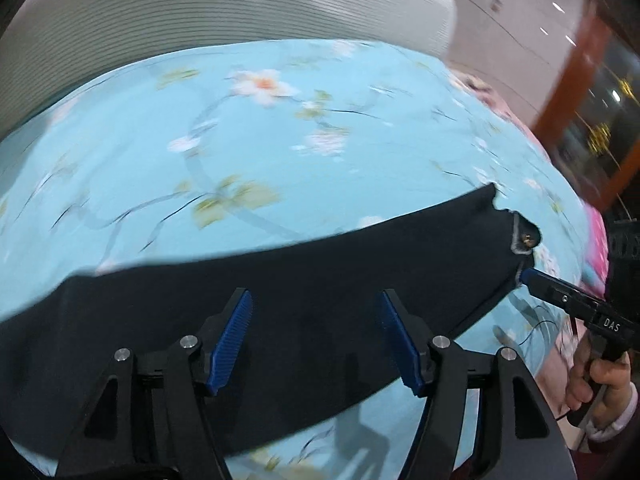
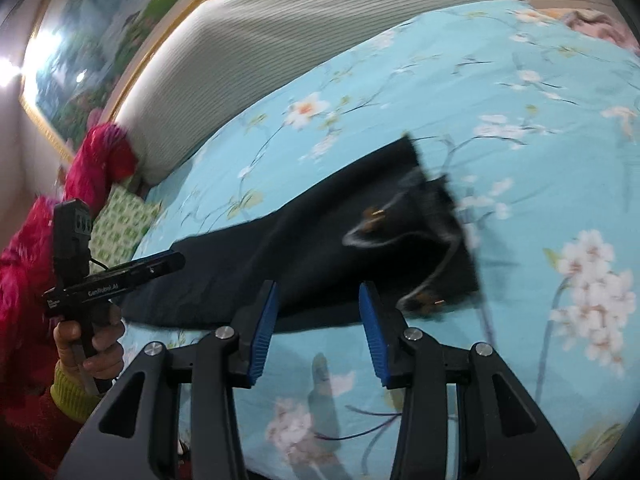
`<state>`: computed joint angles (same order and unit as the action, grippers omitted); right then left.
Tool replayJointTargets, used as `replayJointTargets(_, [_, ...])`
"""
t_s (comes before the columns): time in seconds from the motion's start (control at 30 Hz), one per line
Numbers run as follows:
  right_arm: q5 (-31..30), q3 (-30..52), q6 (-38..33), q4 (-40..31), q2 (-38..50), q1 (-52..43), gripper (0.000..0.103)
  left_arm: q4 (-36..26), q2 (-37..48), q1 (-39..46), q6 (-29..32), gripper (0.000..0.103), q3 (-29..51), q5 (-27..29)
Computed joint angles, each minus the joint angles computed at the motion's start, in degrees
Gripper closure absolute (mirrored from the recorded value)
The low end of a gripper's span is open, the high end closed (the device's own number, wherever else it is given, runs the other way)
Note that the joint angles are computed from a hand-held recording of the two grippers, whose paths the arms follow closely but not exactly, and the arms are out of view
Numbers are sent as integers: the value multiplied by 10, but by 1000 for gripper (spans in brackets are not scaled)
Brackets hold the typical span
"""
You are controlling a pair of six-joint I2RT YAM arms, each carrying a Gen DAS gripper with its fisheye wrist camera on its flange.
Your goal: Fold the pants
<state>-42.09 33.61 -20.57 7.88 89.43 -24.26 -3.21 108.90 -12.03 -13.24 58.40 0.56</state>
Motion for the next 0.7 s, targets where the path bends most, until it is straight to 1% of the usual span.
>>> replayJointTargets(0.07, [-5, 5, 10, 7, 4, -10, 60, -34, 42, -6, 19, 34, 67, 19])
replayJointTargets(0.13, [-9, 13, 18, 8, 10, -13, 59, -72, 86, -5, 38, 32, 137, 56])
replayJointTargets(0.17, [-12, 17, 23, 10, 14, -15, 59, -100, 119, -6, 47, 32, 190, 79])
replayJointTargets(0.27, [-20, 29, 30, 13, 30, -21, 59, -170, 198, -12, 71, 32, 314, 114])
replayJointTargets(0.37, [-26, 46, 38, 17, 51, -26, 58, -251, 286, -28, 103, 31, 457, 118])
replayJointTargets(0.43, [-28, 56, 44, 26, 62, -25, 58, -292, 327, -34, 118, 31, 525, 120])
replayJointTargets(0.5, [-28, 70, 47, 34, 75, -28, 58, -348, 383, -42, 133, 31, 622, 124])
replayJointTargets(0.57, [-45, 83, 52, 26, 84, -34, 58, -397, 431, -48, 145, 31, 705, 131])
replayJointTargets(0.6, [-57, 86, 55, 23, 86, -36, 58, -404, 440, -49, 149, 32, 717, 135])
replayJointTargets(0.67, [-73, 88, 51, 16, 86, -35, 58, -422, 459, -51, 157, 37, 747, 147])
replayJointTargets(0.7, [-79, 88, 44, 9, 86, -34, 58, -432, 467, -52, 161, 42, 762, 155])
